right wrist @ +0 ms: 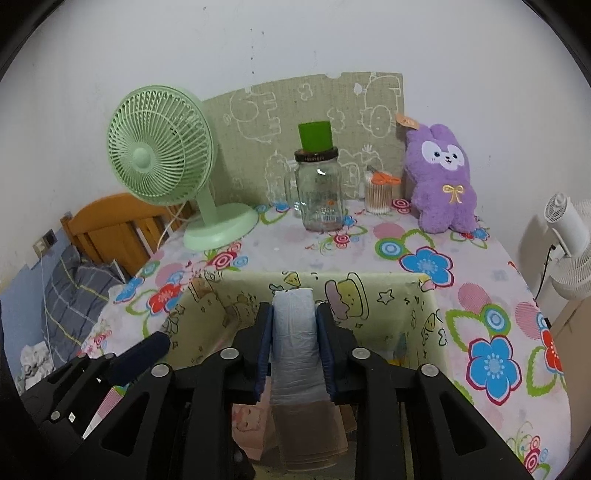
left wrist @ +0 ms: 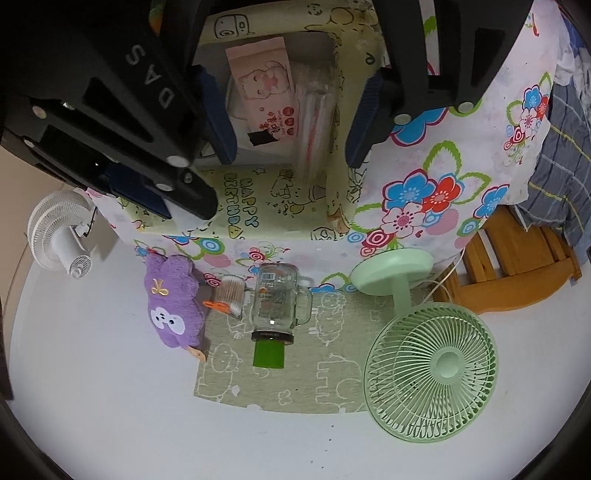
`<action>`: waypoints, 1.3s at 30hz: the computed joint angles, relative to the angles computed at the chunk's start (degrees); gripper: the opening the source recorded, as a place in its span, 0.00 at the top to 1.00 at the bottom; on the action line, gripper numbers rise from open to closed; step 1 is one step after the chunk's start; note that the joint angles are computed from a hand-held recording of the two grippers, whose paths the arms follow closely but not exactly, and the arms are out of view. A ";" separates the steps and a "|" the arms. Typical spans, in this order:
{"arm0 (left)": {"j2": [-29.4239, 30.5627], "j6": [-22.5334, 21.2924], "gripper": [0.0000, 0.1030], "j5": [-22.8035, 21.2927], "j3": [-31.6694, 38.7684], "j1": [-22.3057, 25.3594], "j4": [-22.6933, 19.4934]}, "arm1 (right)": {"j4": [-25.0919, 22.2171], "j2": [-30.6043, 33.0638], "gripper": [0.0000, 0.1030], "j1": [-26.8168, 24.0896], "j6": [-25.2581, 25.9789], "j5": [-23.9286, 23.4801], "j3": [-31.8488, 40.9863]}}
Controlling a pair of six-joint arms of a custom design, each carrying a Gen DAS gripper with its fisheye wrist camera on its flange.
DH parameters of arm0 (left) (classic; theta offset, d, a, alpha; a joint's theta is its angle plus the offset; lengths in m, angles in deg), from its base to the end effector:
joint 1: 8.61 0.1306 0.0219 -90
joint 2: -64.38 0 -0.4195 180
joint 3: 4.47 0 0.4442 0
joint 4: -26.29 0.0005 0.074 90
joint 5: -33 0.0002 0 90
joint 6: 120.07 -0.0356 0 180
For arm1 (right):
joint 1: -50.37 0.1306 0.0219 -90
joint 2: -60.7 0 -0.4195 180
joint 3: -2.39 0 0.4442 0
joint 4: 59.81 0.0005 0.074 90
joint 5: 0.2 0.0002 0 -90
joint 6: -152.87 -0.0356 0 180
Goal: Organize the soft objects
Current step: 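Lower the straw pack and towel into the box and open both tools, then withdraw both tools from the box and reach toward the black bundle and tissue pack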
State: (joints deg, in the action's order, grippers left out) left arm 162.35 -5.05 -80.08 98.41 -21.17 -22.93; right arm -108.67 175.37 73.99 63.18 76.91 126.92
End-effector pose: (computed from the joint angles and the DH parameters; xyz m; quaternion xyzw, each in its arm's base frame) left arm 0.5875 -0.1171 0.5094 -0.1752 0.8892 0.0520 0.4195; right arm 0.6558 0.2949 0.5193 -0.2332 0.8674 0.1856 0.3985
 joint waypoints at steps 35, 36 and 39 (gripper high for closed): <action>-5.82 -1.79 0.06 -7.46 -2.91 -4.76 3.12 | 5.93 -10.82 0.17 -1.12 -0.68 1.90 -9.84; -6.05 -1.80 0.06 -7.63 -3.07 -4.89 3.23 | 6.05 -11.12 0.17 -1.13 -0.65 1.92 -10.11; -6.72 -1.63 0.05 -8.19 -3.44 -5.41 3.23 | 6.30 -12.04 0.17 -1.13 -0.58 2.00 -10.84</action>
